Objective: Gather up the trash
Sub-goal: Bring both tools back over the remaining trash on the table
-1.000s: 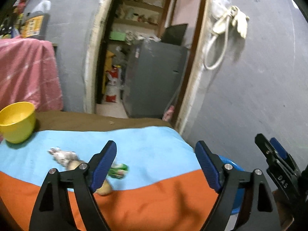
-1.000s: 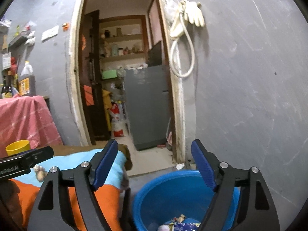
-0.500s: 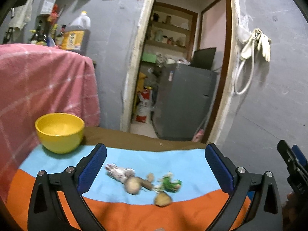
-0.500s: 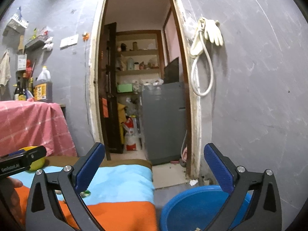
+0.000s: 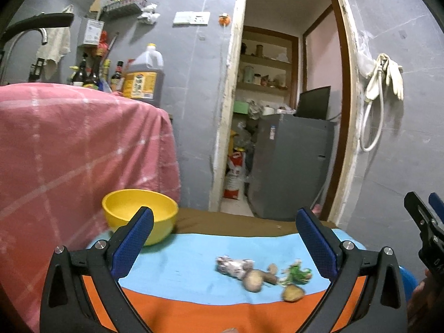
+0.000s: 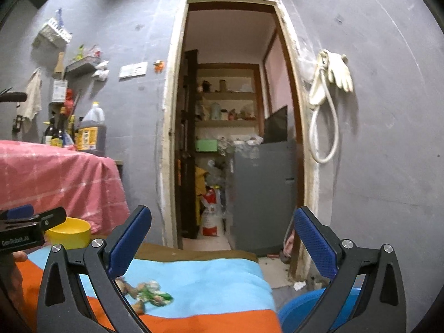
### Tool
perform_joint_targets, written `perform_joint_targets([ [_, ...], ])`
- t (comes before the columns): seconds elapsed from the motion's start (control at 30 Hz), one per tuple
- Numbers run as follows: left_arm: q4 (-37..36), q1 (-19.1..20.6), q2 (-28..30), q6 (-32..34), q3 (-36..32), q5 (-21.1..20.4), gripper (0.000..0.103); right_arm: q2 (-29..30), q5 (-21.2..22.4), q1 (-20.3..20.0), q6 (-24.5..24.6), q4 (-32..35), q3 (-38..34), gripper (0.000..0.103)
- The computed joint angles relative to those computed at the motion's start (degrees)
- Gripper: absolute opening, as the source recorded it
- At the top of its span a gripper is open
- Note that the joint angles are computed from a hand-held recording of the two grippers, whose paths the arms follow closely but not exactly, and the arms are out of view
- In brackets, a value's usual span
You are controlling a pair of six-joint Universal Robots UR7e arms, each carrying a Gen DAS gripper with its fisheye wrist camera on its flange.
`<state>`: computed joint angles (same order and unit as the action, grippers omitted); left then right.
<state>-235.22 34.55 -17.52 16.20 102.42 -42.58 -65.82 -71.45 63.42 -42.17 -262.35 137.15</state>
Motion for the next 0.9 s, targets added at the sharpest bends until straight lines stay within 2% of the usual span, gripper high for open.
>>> perform_joint_targets([
  [0.23,-6.25,0.95,0.12,4.57,0.98,1.23,0.101,3.68,2.61,1.64,-4.21,-2.47,-0.77,0.103],
  [0.6,-8.90,2.99,0.37,10.30,1.51,1.52,0.101,5.96,-1.65,4.33,-11.17,3.23,-2.27,0.103],
  [0.77,-5.45,4.59,-0.06,9.24,1.21,1.02,0.101,6.40,-4.22,5.18,-13.11,5.86,-3.00,0.103],
  [0.9,0.80,5.73,-0.93,6.17,1.00,0.13,0.101,6.51,-7.66,6.27,-14.32,8.81,-3.95,0.103],
])
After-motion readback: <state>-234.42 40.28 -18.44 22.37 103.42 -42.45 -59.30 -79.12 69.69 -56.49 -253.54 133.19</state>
